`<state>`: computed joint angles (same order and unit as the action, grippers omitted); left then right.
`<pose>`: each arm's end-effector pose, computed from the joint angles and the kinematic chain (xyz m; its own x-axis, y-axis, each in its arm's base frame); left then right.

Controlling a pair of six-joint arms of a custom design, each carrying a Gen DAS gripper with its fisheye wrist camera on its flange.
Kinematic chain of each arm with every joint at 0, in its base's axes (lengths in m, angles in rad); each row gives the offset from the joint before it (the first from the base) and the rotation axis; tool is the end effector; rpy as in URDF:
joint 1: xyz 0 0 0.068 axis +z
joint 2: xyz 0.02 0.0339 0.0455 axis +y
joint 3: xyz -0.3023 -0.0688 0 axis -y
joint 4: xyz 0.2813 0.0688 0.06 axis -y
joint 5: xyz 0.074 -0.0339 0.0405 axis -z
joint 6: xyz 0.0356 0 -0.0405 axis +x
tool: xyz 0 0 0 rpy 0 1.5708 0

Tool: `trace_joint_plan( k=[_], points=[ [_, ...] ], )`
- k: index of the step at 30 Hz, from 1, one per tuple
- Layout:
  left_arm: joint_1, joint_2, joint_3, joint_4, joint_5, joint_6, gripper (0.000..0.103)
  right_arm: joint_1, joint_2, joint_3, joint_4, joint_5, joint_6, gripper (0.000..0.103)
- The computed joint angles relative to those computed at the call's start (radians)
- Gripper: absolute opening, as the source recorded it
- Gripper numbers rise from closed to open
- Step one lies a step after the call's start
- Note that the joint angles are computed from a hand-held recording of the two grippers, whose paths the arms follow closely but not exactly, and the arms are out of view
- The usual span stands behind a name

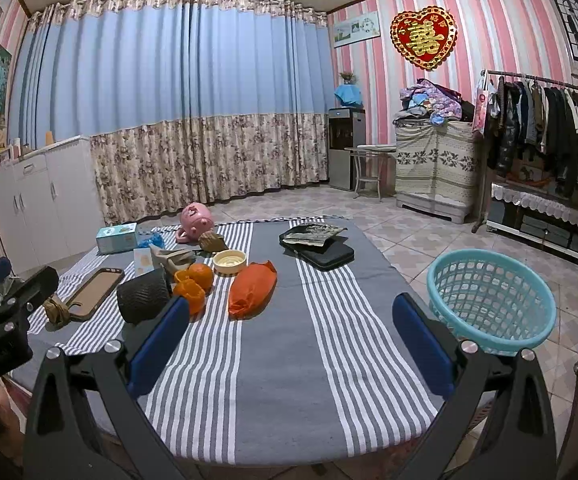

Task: Collect trash

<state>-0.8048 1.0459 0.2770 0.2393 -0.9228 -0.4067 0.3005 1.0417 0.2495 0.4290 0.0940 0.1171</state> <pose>0.1555 -0.1207 0.1744 -0.3050 -0.0273 -0.9519 -0.1771 0.9838 0.0285 0.2016 0.0590 0.1775 -0.3617 0.0097 -0.9323 -0.1698 0.9825 0.0761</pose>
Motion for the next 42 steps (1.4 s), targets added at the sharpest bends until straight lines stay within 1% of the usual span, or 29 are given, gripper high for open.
trace_joint_plan(
  k=[6,10,11,12,13,23,30,42],
  points=[
    [0.001,0.009,0.001,0.007,0.001,0.0,0.098,0.006,0.01,0.0,0.009,0.009,0.001,0.099],
    [0.001,0.017,-0.002,0.018,-0.001,0.002,0.098,-0.013,0.002,0.0,0.001,-0.008,-0.005,0.099],
    [0.002,0.016,-0.002,0.02,0.0,0.004,0.098,-0.019,0.015,-0.003,0.017,-0.012,-0.007,0.099],
    [0.003,0.016,-0.001,0.018,0.002,0.004,0.098,-0.027,0.076,-0.009,0.076,-0.016,-0.01,0.099],
    [0.002,0.014,0.001,0.014,0.001,0.003,0.098,-0.029,0.087,-0.014,0.1,-0.017,-0.011,0.099],
    [0.011,0.002,-0.005,0.009,0.012,0.006,0.098,-0.032,0.092,-0.014,0.102,-0.022,-0.012,0.099],
    [0.016,0.009,-0.018,0.025,0.015,0.005,0.098,-0.037,0.119,-0.025,0.143,-0.023,-0.017,0.099],
    [0.019,0.011,-0.02,0.029,0.015,0.005,0.098,-0.032,0.113,-0.02,0.13,-0.019,-0.016,0.099]
  ],
)
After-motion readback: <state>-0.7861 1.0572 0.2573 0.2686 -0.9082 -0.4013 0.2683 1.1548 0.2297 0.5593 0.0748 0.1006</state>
